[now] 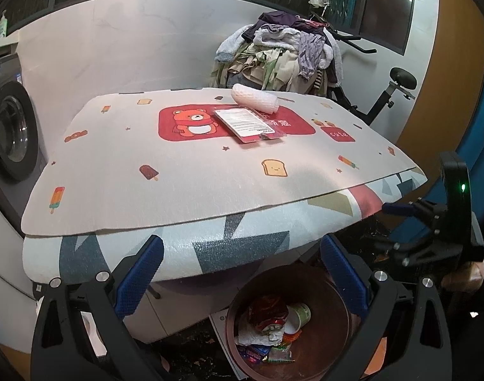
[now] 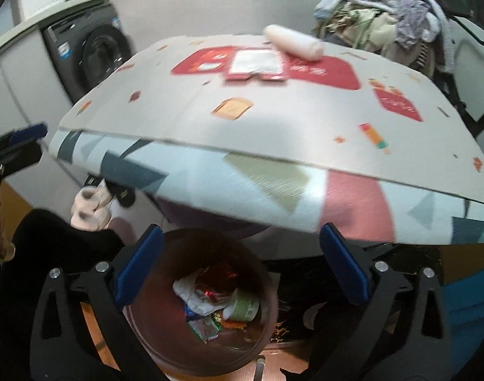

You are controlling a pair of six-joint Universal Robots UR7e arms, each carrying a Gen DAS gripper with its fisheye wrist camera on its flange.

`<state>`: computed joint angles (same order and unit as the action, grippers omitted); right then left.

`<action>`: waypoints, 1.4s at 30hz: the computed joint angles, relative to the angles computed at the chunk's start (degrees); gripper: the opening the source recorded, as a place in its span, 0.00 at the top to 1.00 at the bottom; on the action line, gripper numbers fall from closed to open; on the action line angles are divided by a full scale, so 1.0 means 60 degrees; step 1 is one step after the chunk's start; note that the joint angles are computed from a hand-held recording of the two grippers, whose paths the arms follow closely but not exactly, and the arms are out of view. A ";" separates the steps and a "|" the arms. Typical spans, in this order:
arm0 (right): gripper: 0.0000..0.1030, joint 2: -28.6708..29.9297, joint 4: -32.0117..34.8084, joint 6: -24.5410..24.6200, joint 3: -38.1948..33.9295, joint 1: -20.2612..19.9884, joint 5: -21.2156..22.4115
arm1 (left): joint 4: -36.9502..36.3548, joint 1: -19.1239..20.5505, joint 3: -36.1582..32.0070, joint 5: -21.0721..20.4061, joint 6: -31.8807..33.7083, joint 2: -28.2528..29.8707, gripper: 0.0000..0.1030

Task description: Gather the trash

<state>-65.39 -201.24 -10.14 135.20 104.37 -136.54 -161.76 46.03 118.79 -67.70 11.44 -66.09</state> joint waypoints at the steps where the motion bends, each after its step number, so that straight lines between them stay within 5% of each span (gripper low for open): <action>1: 0.06 -0.0062 -0.0047 -0.0020 -0.0019 -0.0023 -0.0064 | -0.0004 0.0010 -0.0058 -0.0009 0.0030 0.0041 0.06; 30: 0.06 -0.0830 -0.0200 -0.0969 -0.1038 -0.0665 -0.0367 | 0.0162 0.0403 -0.1827 -0.0367 0.0039 0.1100 0.06; 42: 0.06 -0.0286 0.0939 -0.2106 -0.3009 -0.1278 0.0229 | 0.0711 0.0837 -0.3100 -0.0768 0.0011 0.2066 0.06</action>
